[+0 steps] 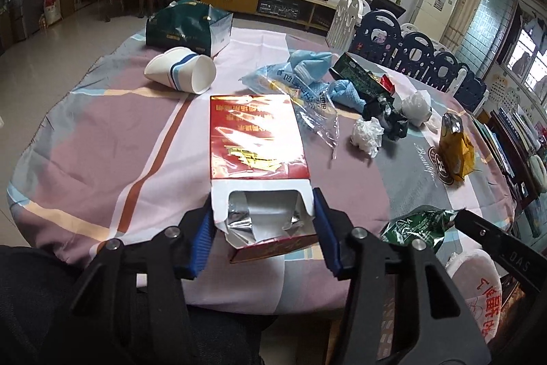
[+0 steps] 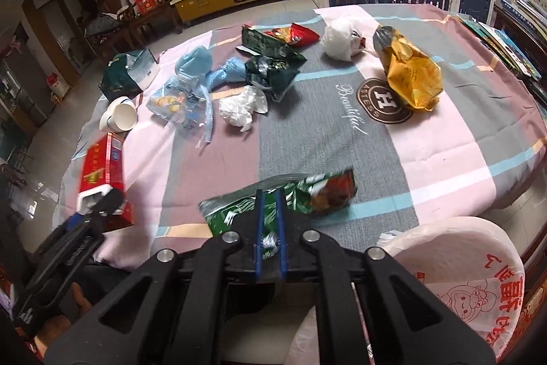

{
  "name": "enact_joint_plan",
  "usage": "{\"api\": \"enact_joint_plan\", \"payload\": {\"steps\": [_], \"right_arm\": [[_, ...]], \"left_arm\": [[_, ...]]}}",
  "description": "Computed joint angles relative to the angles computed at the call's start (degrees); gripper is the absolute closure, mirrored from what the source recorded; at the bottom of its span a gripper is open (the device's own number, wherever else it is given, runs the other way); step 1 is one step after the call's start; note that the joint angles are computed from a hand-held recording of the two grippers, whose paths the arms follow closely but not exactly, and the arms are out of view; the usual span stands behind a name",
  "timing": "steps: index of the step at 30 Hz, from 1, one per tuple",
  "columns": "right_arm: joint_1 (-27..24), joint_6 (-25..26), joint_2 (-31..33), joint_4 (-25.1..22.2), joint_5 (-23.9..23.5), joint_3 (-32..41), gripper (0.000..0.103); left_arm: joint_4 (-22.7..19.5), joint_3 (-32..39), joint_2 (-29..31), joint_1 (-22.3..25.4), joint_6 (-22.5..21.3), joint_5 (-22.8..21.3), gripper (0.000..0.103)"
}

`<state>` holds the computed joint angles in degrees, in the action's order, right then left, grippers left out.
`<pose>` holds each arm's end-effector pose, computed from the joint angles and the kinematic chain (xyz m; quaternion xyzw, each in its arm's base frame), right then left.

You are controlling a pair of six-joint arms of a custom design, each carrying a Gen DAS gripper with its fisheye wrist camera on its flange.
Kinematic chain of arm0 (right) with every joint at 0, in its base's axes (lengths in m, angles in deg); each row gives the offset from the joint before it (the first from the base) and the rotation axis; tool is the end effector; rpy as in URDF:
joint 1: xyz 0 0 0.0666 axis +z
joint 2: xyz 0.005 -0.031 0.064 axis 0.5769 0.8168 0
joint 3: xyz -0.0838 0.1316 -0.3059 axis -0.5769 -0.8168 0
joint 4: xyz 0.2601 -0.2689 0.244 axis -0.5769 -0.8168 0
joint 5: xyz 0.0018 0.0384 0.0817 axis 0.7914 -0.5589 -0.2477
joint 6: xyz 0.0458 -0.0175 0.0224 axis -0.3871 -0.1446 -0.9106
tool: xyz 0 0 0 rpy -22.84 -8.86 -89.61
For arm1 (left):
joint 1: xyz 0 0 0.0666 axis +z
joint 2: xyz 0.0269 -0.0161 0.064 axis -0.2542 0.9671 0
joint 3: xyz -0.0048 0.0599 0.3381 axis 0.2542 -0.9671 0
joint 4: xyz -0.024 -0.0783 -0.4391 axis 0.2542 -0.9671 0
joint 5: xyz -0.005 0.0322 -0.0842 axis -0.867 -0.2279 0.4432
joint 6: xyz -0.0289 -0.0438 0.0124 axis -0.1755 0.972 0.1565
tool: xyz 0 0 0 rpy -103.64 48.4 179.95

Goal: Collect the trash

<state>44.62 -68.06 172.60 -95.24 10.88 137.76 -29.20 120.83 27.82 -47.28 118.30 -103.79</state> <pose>0.6209 0.1078 0.3539 -0.0245 0.9492 0.1240 0.2882 0.5929 -0.3620 0.3200 -0.1459 0.9174 -0.0362 0.3686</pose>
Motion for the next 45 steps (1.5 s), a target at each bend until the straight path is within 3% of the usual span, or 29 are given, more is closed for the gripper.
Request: {"api": "enact_joint_plan", "payload": {"steps": [2,4,5,6,11,12,14,15,18,23,27,31,37,40,42,45], "right_arm": [[-0.43,-1.55,0.85,-1.56,-0.27,0.4,0.092],[-0.82,-3.79,2.17,-3.61,-1.71,0.99,0.064],[-0.85,-5.15,2.89,-4.68,-1.35,1.3,0.036],[-0.74,-6.05,3.0,-4.93,-0.63,1.05,0.028],[0.4,-5.89,4.55,-4.49,0.49,1.31,0.03],[0.79,-5.26,4.71,-3.6,1.29,1.19,0.049],[1.27,-3.88,5.73,-4.19,1.55,2.2,0.069],[1.39,-3.61,5.22,-3.12,1.27,1.63,0.076],[1.55,-2.66,2.62,-0.68,2.31,-0.2,0.082],[-1.84,-2.36,-5.3,3.17,-1.43,-5.24,0.082],[-6.29,-1.38,-12.84,4.49,-1.91,-10.59,0.082],[-11.53,0.75,-18.73,2.39,-0.13,-15.62,0.082],[-15.46,4.79,-21.36,-3.33,0.87,-20.08,0.081],[-16.07,6.17,-20.84,-6.59,2.35,-20.47,0.066],[-17.43,3.06,-21.9,-5.63,3.74,-21.19,0.039],[-20.88,-1.94,-23.37,-4.34,0.78,-21.33,0.033]], "left_arm": [[-0.14,-1.07,-1.14,0.04,0.05,-0.05,0.05],[0.14,-2.72,-2.41,0.39,1.48,1.26,0.05],[0.43,-3.65,-3.08,0.62,2.34,1.95,0.05],[0.61,-4.45,-3.63,0.71,2.97,2.37,0.05],[1.68,-6.65,-5.55,0.59,3.1,3.45,0.05],[1.72,-6.58,-5.63,0.36,2.35,3.18,0.05],[1.61,-6.35,-5.66,-0.08,1.29,2.7,0.05],[1.34,-6.19,-5.7,-0.28,0.73,2.37,0.05],[0.25,-5.54,-5.68,-0.83,-0.35,1.06,0.05],[0.51,-5.37,-6.84,-1.93,-2.31,0.75,0.05],[2.79,-4.58,-7.51,-3.68,-6.65,2.29,0.05],[4.47,-1.56,-6.21,-5.89,-12.52,9.3,0.05],[2.29,6.63,-0.58,-9.33,-19.95,17.54,0.05],[-0.09,10.81,2.66,-10.33,-22.6,22.86,0.049],[-2.55,14.18,5.24,-10.97,-24.76,25.44,0.047],[-6.48,19.0,9.13,-11.85,-28.16,29.28,0.044]]}}
